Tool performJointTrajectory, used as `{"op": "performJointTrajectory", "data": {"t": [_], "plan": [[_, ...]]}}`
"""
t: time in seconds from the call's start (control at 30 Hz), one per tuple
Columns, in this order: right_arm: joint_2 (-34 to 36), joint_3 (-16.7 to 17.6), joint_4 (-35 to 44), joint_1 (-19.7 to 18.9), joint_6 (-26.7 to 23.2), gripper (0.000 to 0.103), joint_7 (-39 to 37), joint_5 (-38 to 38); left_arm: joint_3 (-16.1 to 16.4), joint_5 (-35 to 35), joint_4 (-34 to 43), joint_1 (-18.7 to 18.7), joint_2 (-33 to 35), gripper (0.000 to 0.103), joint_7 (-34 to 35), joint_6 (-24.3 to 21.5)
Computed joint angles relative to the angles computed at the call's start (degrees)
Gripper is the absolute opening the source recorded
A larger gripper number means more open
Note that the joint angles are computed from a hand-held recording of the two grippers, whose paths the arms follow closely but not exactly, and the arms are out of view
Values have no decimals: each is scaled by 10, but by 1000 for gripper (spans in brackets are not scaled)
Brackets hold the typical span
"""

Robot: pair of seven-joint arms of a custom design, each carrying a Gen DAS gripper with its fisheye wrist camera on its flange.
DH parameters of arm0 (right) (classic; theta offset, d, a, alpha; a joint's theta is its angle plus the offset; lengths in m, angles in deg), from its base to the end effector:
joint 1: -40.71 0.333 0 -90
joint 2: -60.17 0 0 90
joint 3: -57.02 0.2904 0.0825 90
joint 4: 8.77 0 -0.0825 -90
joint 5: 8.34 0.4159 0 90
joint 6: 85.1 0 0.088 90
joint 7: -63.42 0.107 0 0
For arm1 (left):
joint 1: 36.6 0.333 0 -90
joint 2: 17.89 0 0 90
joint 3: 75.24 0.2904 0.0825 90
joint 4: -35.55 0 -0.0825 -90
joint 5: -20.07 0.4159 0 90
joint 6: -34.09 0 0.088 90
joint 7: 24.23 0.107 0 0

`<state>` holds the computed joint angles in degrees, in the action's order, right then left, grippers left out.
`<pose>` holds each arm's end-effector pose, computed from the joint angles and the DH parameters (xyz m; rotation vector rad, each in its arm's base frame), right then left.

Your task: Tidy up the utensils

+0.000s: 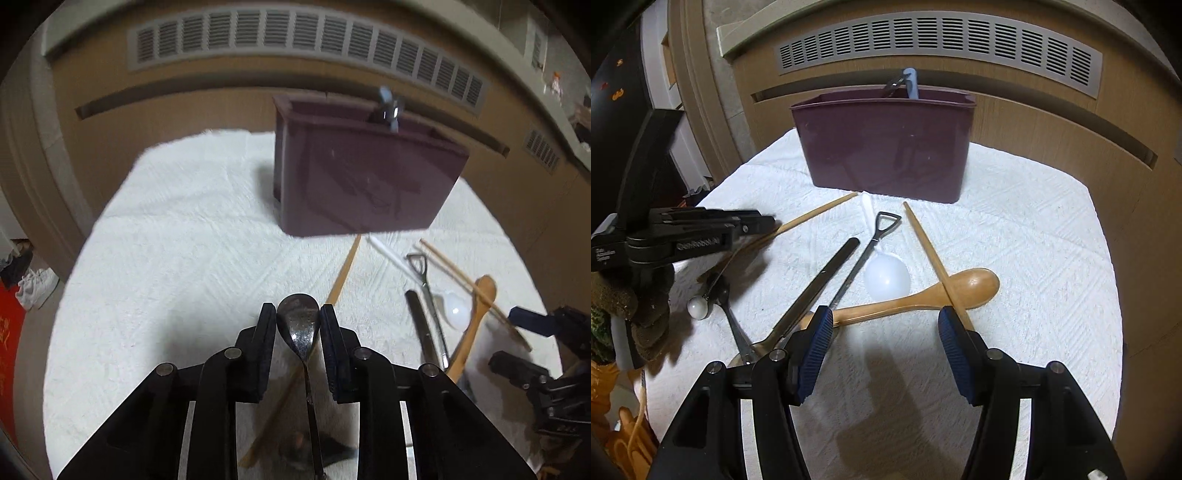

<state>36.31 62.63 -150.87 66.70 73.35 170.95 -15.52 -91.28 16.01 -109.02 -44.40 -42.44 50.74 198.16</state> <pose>0.4221 0.2679 0.4814 -2.0435 1.4271 -0.4695 0.4533 -0.2004 0.4712 -1.7354 1.9470 -0.8893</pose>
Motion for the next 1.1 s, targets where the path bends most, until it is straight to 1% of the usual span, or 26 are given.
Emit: {"op": "performJointTrajectory", "data": {"t": [0.13,0.2,0.23,0.27,0.3,0.33,0.37,0.4,0.43,0.47,0.53,0.57,0.63,0.67,0.7,0.73,0.8,0.87,0.9,0.93,0.97,1.0,1.03,1.07,1.1], "plan": [[2,7,9,2,-5,57,-3,-7,-11,8,-44,15,-71,25,-20,37],[5,3,15,14,-3,57,-21,-1,-9,3,-68,18,-110,25,-24,52],[10,-11,21,35,-1,57,-52,18,-5,-2,-75,17,-124,24,-22,55],[13,-25,25,58,-2,57,-86,44,-4,-8,-83,17,-139,19,-23,60],[15,-40,29,79,-3,57,-119,69,-3,-12,-90,20,-153,10,-24,65],[22,-69,38,120,-8,57,-191,127,-3,-17,-97,23,-166,10,-27,70],[27,-82,46,142,-15,57,-236,160,-4,-22,-106,25,-181,10,-29,77],[33,-87,55,156,-21,57,-273,183,-8,-24,-111,31,-191,10,-31,82],[45,-82,67,162,-25,57,-305,188,-11,-26,-115,37,-199,10,-33,87],[54,-72,75,158,-27,57,-320,185,-14,-27,-120,43,-208,10,-35,92],[81,-48,101,147,-34,57,-343,169,-9,-33,-131,44,-222,10,-32,98],[96,-37,118,139,-44,57,-344,164,4,-37,-135,38,-224,10,-24,95],[116,-17,138,122,-53,57,-335,156,15,-49,-144,37,-232,12,-23,85],[125,-7,148,111,-56,57,-325,148,35,-57,-144,25,-229,13,-12,70],[133,4,156,100,-58,57,-314,139,52,-66,-142,15,-222,20,-3,54],[135,11,157,92,-57,57,-309,136,57,-73,-139,16,-214,37,-2,40],[151,28,172,74,-61,57,-278,103,62,-87,-132,19,-195,58,-6,17],[171,36,188,65,-59,55,-262,88,76,-107,-133,8,-180,58,-1,23],[183,38,201,63,-57,52,-259,86,76,-113,-133,8,-175,59,-1,26],[199,40,221,61,-59,48,-263,87,71,-116,-133,15,-172,64,-6,28],[216,42,242,61,-66,48,-275,95,58,-114,-137,27,-169,67,-15,37],[233,44,267,60,-76,48,-294,110,48,-110,-143,39,-175,72,-22,42],[262,47,308,58,-93,48,-315,124,37,-102,-150,53,-183,78,-28,46],[285,51,340,54,-107,48,-325,129,16,-91,-157,75,-191,81,-42,50],[302,56,364,52,-119,48,-330,130,-2,-78,-169,95,-206,88,-54,54]]}}
